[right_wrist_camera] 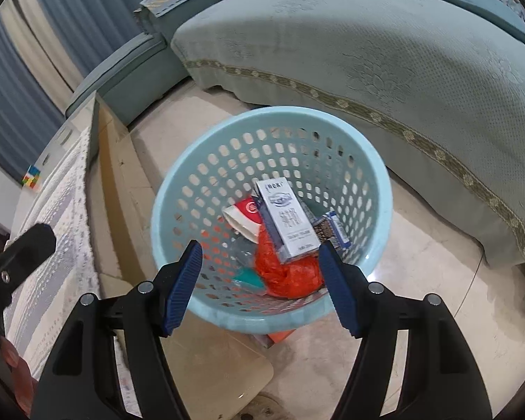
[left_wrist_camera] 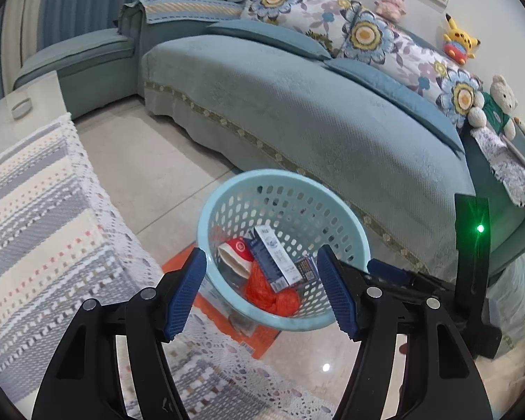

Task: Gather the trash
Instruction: 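Carry the teal packet and milk carton over the basket and release both, then grasp the pink drink bottle with the left tool while the right tool grasps the polka-dot tissue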

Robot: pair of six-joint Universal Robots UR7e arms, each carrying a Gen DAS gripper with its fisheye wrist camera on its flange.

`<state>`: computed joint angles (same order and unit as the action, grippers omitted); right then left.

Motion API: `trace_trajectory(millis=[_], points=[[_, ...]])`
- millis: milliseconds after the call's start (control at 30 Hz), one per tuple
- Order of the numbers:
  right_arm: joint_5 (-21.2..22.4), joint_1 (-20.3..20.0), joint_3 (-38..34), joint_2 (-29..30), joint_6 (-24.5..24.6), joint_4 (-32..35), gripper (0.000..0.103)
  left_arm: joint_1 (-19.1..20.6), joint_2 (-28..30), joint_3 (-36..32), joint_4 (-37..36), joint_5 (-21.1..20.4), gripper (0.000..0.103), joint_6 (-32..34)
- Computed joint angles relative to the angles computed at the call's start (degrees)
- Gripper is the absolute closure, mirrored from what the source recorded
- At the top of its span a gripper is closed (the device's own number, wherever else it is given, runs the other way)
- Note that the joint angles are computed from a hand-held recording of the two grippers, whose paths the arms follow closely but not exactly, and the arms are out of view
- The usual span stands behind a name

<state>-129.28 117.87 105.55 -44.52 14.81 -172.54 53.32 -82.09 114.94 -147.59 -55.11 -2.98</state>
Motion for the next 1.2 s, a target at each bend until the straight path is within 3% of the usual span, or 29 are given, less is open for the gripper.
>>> trace_trajectory(millis=[167, 333, 633, 833, 900, 933, 967, 1000, 1033, 1200], points=[[0.0, 3.1, -2.8, 1.1, -2.3, 0.2, 0.038, -1.6, -3.5, 0.2, -1.0, 1.7, 0.039, 0.0], [1.3, 6.8, -7.5, 4.0, -7.2, -0.2, 0.038, -4.3, -10.6, 1.3, 0.3, 7.2, 0.039, 0.9], [13.0, 12.7, -21.4, 14.0, -17.3, 4.4, 0.041, -5.2, -23.7, 2.7, 6.7, 20.5, 0.039, -1.9], [17.0, 15.1, -33.1, 23.3, -23.1, 8.4, 0.050, -1.5, -29.2, 2.7, 5.6, 27.3, 0.039, -2.2], [17.9, 15.4, -37.4, 26.6, -24.9, 9.7, 0.051, 0.3, -29.8, 2.2, 4.5, 27.4, 0.039, -2.1], [18.1, 15.6, -39.0, 27.8, -25.1, 10.4, 0.056, 1.8, -30.1, 1.9, 3.6, 27.0, 0.039, -2.2], [18.7, 15.6, -40.9, 29.3, -25.1, 11.7, 0.063, 3.1, -30.2, 1.6, 2.4, 26.5, 0.039, -2.2], [19.4, 15.4, -44.0, 31.3, -25.2, 14.6, 0.078, 4.2, -30.3, 1.7, 1.4, 26.0, 0.040, -2.5], [19.3, 15.3, -46.1, 32.7, -25.2, 16.1, 0.082, 5.9, -30.5, 1.6, 0.1, 25.0, 0.041, -2.7], [20.4, 14.2, -55.9, 39.1, -24.7, 22.4, 0.082, 11.9, -30.7, 1.7, -3.2, 20.6, 0.041, -3.4]])
